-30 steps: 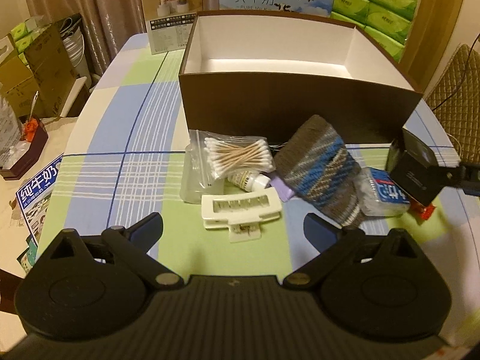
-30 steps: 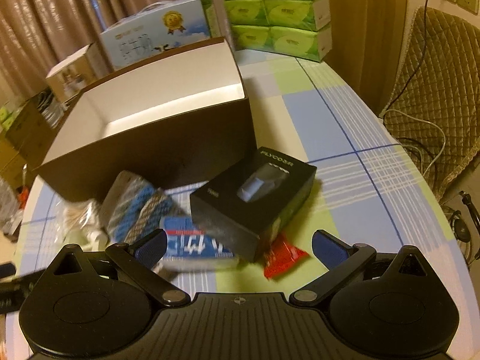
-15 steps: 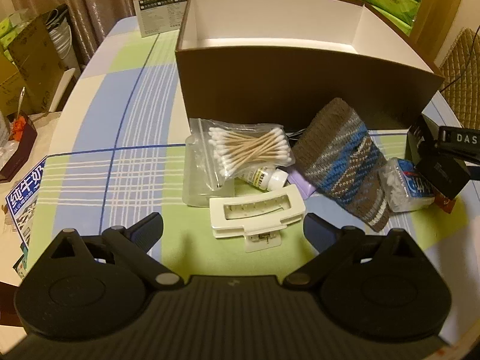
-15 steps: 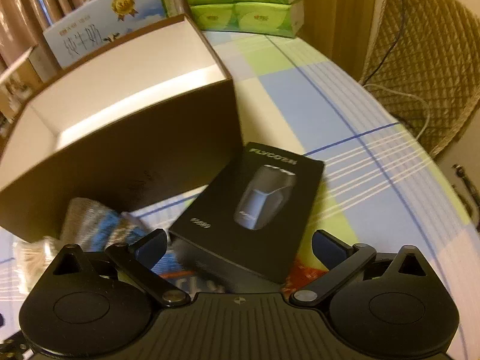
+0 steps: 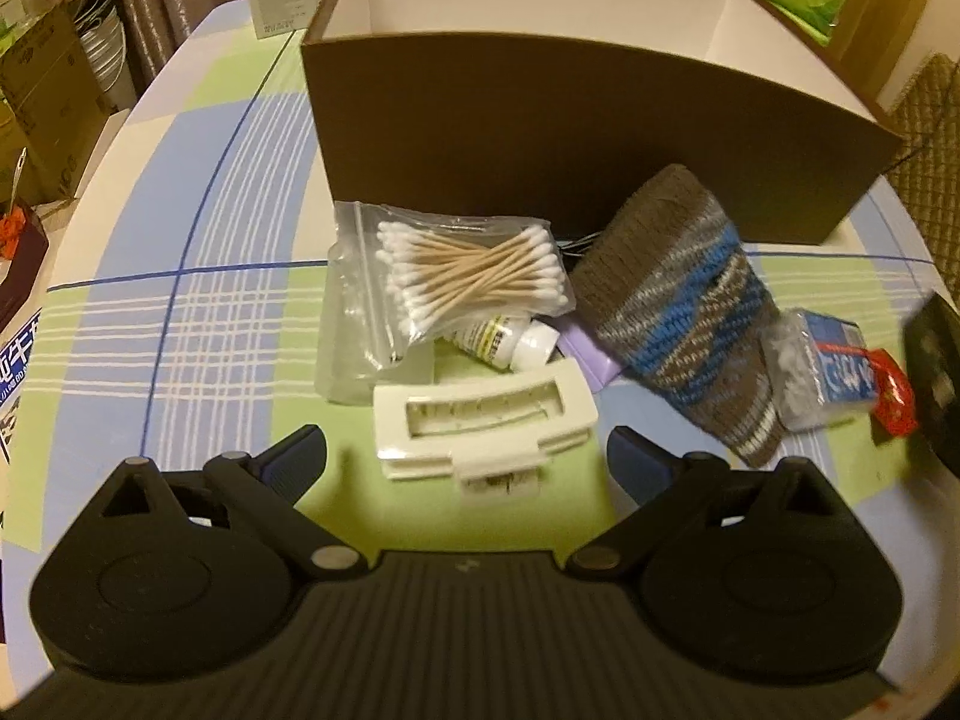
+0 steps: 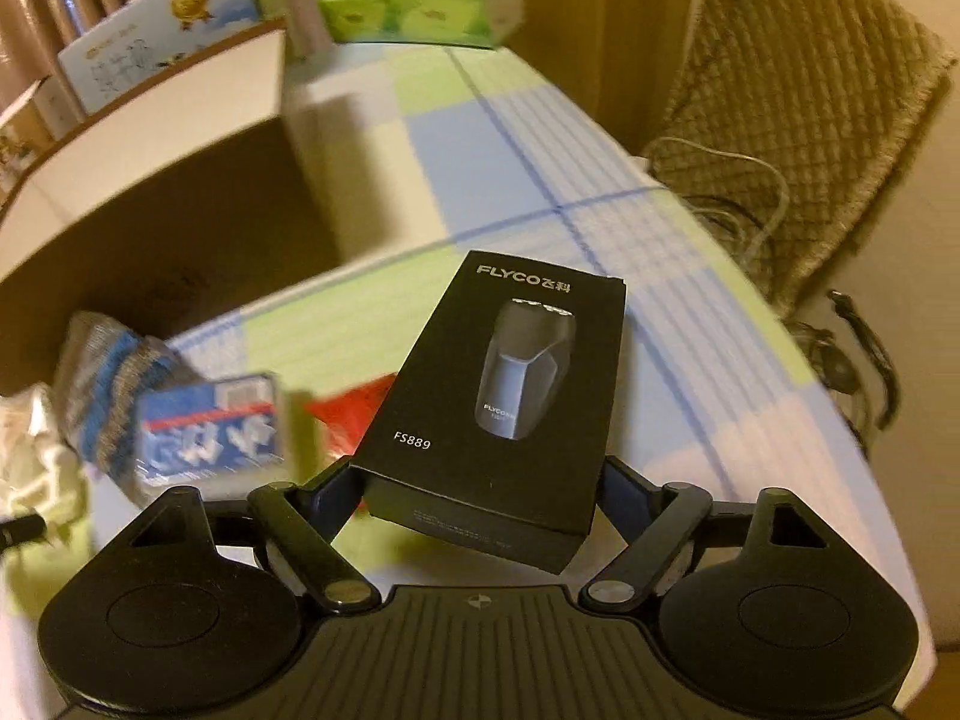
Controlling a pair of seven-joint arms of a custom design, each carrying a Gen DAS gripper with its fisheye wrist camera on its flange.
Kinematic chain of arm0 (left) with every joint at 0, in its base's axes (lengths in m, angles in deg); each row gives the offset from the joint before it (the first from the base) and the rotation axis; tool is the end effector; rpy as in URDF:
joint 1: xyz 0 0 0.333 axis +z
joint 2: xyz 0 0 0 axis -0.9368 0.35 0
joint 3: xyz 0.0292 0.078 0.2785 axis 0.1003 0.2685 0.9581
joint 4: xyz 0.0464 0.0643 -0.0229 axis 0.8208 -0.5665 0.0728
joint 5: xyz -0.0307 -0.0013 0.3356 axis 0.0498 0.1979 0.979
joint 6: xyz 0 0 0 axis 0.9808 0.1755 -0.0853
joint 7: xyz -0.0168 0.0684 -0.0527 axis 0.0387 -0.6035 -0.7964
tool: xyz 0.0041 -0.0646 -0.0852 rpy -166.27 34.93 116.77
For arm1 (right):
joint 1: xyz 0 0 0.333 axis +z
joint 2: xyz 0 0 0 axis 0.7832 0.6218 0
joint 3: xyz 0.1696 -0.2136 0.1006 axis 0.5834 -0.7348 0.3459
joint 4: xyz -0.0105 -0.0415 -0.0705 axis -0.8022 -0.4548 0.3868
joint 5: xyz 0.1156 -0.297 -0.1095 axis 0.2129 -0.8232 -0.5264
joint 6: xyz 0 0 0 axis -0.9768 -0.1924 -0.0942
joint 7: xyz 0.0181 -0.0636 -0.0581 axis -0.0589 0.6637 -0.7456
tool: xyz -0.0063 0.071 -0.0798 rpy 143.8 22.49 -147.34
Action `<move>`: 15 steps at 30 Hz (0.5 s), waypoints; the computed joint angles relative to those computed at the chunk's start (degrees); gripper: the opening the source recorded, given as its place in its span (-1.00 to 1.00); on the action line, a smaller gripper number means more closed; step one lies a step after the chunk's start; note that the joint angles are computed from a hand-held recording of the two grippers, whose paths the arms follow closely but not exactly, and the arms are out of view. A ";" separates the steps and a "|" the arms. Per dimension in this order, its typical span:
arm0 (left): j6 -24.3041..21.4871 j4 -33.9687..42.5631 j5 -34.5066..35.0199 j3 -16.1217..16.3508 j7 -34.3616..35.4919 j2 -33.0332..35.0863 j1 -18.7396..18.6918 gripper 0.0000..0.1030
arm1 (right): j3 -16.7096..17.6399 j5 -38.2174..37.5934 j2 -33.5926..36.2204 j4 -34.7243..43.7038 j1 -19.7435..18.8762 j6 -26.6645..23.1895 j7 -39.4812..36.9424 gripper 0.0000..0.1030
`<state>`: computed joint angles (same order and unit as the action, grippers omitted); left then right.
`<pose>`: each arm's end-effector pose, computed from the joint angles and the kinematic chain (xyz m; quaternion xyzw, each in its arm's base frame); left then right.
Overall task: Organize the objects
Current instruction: 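Grasp the black FLYCO shaver box with the right tool while the left tool grasps the white plastic clip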
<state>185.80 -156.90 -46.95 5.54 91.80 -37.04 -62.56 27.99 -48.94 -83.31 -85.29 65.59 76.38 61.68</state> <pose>0.4040 -0.0158 0.4255 -0.7296 0.6394 -0.1728 0.1702 0.4218 0.1462 0.4415 -0.6578 0.7082 -0.1618 0.1990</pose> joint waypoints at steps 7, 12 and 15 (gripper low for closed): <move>-0.48 3.89 7.68 -3.66 -12.10 4.79 3.34 0.78 | -2.00 2.60 -2.86 -1.93 0.20 -2.19 -3.22 0.61; -1.00 3.68 11.06 -3.39 -17.98 4.54 2.96 0.65 | -3.71 5.70 -2.28 -1.02 0.27 -1.47 -9.09 0.69; -0.58 1.28 11.34 -2.50 -18.21 2.15 2.12 0.64 | -4.60 8.51 -1.19 0.02 0.36 -1.20 -12.54 0.70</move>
<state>185.22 -155.63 -35.61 3.04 73.59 -34.90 -60.44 23.39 -40.43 -84.50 -85.27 65.94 75.18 49.14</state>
